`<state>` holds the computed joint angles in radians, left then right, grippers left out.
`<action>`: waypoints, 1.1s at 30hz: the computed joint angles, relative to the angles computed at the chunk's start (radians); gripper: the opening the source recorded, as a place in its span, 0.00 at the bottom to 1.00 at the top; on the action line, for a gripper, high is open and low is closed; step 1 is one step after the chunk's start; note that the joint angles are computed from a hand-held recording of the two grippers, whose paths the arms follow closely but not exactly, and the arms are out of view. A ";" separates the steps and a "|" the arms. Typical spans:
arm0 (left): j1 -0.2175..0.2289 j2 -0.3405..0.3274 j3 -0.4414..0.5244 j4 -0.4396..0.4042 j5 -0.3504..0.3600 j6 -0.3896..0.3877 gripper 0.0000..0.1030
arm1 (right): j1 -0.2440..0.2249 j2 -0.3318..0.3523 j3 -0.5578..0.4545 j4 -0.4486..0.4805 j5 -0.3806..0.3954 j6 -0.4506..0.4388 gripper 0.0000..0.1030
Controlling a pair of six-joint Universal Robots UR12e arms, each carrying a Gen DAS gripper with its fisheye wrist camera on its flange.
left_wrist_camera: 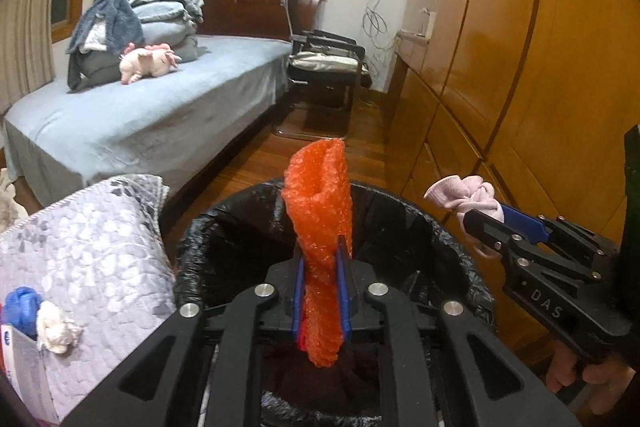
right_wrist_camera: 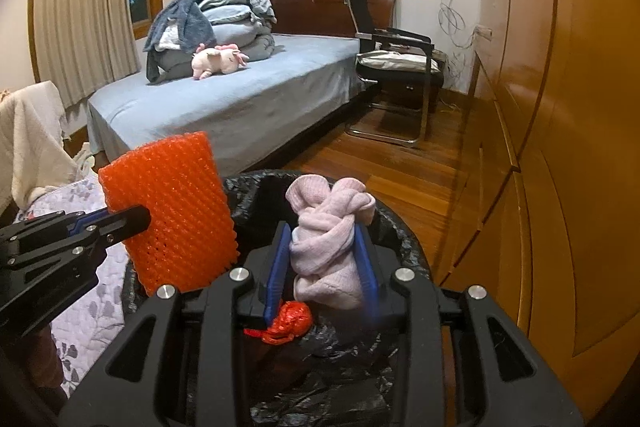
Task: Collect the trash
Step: 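Carry the orange net and pink cloth over the bin and release both, then grasp the white tissue with the right gripper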
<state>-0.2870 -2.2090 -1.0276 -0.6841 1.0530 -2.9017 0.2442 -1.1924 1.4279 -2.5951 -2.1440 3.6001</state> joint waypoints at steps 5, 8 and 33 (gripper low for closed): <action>0.012 0.002 -0.005 -0.013 -0.019 -0.021 0.49 | 0.001 -0.003 0.011 -0.003 -0.014 0.003 0.51; 0.021 0.012 -0.020 0.008 -0.007 -0.033 0.60 | 0.007 -0.001 0.009 -0.011 -0.039 0.007 0.71; 0.154 0.183 -0.307 0.310 0.348 -0.178 0.92 | 0.102 0.152 -0.223 -0.064 0.087 -0.123 0.95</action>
